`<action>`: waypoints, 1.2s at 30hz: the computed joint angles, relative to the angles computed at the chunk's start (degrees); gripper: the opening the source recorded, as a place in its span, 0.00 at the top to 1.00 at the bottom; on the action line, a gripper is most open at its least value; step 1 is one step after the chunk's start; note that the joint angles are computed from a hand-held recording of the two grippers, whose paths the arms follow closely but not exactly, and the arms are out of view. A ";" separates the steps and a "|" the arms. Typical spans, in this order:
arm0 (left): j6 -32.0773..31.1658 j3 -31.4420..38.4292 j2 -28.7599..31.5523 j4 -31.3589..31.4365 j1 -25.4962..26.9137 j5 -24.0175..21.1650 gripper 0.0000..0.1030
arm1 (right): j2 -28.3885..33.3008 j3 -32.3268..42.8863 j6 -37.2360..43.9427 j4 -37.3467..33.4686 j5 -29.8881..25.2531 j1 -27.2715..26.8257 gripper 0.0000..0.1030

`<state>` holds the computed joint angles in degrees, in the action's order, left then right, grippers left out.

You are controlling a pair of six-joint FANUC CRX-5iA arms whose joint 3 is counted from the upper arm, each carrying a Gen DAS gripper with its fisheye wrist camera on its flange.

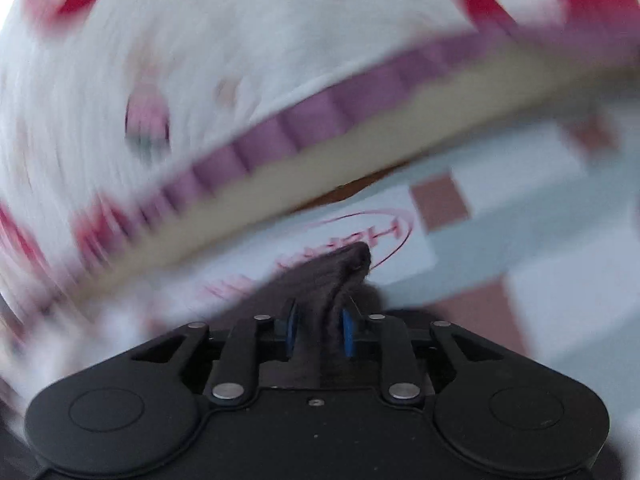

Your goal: Fold clothes

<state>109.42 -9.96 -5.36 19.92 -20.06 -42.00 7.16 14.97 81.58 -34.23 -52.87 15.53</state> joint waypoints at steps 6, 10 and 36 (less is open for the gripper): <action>2.22 2.92 1.40 -4.55 -1.24 -2.20 0.43 | -3.99 -2.87 2.05 -6.81 -4.41 -4.00 0.50; 3.49 5.12 2.27 -8.11 -2.22 -4.37 0.39 | -10.74 -11.82 0.65 4.19 3.21 1.89 0.47; 8.68 8.80 2.44 -11.64 -3.60 -12.34 0.39 | -17.68 -22.43 -1.42 32.19 -3.20 12.02 0.88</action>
